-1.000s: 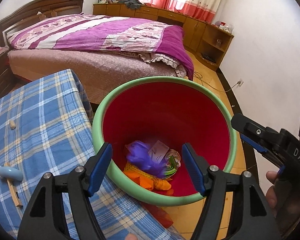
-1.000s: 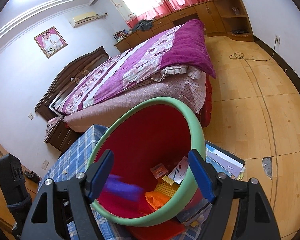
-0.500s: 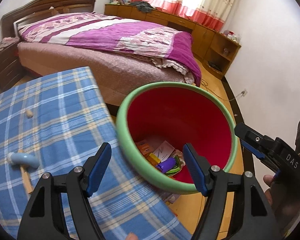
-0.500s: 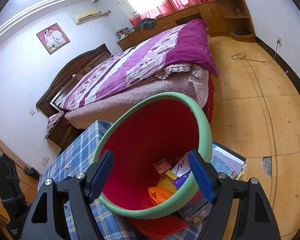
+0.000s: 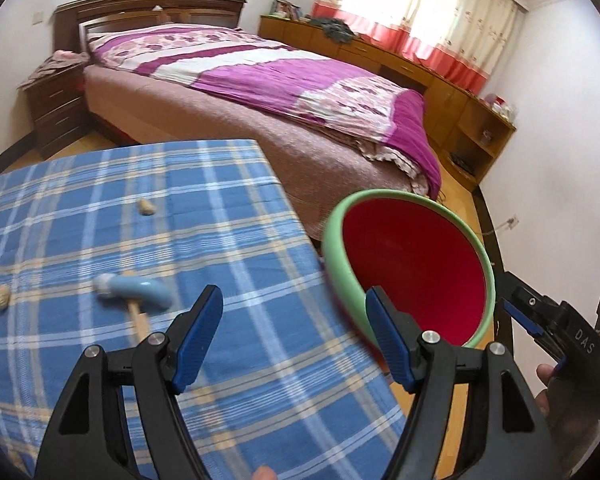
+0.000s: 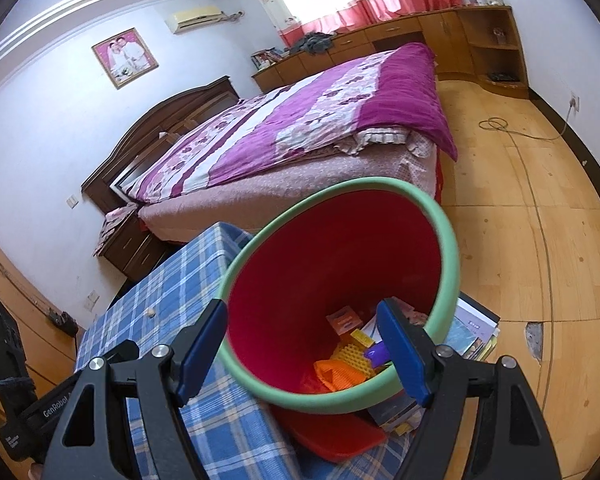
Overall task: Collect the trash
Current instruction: 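Move both open tools back over the table toward the blue-handled wooden toy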
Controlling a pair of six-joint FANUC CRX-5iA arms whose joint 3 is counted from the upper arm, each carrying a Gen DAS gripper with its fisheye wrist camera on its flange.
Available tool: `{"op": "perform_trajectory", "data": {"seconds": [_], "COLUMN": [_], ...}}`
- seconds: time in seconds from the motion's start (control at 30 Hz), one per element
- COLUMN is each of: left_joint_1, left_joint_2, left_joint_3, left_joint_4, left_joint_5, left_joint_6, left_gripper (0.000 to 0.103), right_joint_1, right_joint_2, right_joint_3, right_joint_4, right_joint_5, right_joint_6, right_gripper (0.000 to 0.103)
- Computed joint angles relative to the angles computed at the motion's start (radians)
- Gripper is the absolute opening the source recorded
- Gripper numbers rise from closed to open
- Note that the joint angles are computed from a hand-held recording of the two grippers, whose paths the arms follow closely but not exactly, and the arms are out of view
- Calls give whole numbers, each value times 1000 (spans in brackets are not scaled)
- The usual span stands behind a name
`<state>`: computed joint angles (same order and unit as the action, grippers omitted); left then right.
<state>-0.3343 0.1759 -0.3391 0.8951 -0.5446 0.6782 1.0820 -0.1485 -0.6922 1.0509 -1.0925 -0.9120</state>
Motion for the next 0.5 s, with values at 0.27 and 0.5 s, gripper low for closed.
{"op": "perform_trajectory", "data": {"seconds": [0.27,0.5], "left_joint_1": [62,116], "left_joint_2": [-45,-67], "left_joint_3": [-37,-54], "left_joint_4": [-14,-35], "left_joint_5": [7,7], "left_joint_6": [24,55], "left_gripper": [74,74], "right_joint_1": [-4,-15], "right_joint_2": [62,122], "right_joint_3": [73,142], "right_joint_4": [12,20], "right_joint_5": [34,76], "right_joint_6": [61,121], "right_gripper": [79,79]}}
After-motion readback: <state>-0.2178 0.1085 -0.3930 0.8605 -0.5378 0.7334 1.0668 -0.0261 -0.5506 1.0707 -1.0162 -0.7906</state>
